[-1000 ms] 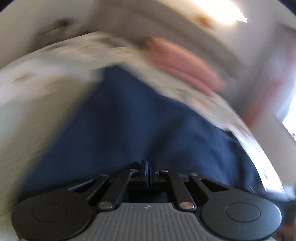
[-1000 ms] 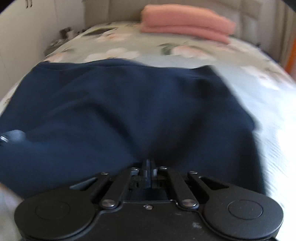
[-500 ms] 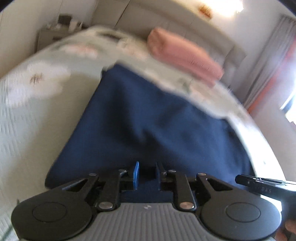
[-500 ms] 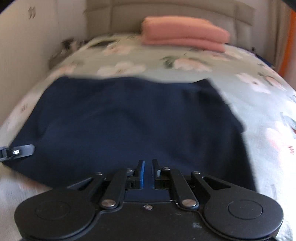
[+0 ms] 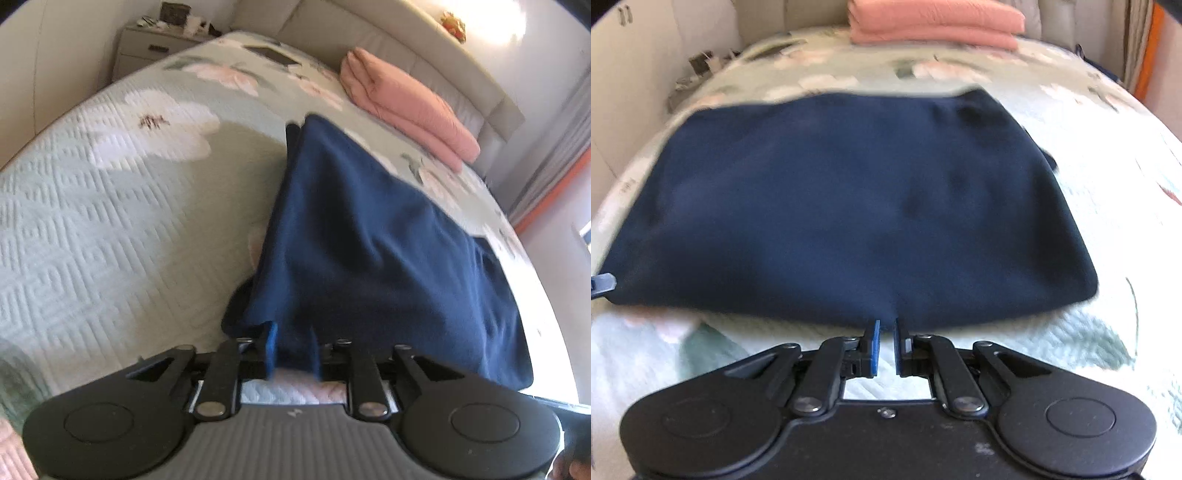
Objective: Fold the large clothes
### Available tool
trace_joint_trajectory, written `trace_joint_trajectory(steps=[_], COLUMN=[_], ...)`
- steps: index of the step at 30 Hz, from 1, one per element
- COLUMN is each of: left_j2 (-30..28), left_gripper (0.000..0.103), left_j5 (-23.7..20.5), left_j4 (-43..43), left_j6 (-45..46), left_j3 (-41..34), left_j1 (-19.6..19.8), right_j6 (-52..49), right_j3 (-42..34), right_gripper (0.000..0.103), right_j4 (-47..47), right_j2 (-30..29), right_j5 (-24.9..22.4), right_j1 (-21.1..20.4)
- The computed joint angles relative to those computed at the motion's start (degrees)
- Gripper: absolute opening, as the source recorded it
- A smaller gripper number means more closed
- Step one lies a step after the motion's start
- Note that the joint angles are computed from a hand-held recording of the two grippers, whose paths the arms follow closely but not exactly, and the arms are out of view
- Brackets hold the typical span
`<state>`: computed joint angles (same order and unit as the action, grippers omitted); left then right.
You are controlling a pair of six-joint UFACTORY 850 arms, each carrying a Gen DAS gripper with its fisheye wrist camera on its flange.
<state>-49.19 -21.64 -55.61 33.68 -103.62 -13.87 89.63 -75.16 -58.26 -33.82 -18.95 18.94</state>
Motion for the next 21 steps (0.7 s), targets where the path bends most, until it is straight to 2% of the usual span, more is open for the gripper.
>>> trace_joint_trajectory(steps=[4, 9, 13, 16, 19, 21], left_j2=[-0.6, -3.2, -4.7, -7.0, -11.2, -13.5], left_gripper=[0.029, 0.046, 0.049, 0.052, 0.058, 0.061], left_j5=[-0.5, 0.2, -1.1, -5.4, -14.1, -16.9], left_j4=[1.2, 9.7, 10.5, 8.0, -2.0, -6.7], left_j6=[-1.7, -11.0, -13.2, -12.6, -7.2, -6.6], left_j3=[-1.8, -6.3, -8.5, -11.8, -17.0, -19.4], left_j1=[0.7, 1.1, 1.8, 2.8, 4.9, 5.9], right_j6=[7.5, 16.5, 25.2, 29.3, 32.2, 32.8], right_j3=[-1.4, -1.3, -1.6, -3.3, -5.8, -8.0], right_gripper=[0.006, 0.006, 0.006, 0.006, 0.006, 0.006], right_j4=[-6.0, -14.3, -23.2, -29.4, -35.6, -38.2], right_j2=[-0.5, -0.2, -0.8, -2.0, -3.5, -5.0], right_j5=[1.6, 0.9, 2.3, 3.1, 2.9, 2.5], right_j1=[-0.2, 0.8, 0.9, 1.0, 1.2, 1.2])
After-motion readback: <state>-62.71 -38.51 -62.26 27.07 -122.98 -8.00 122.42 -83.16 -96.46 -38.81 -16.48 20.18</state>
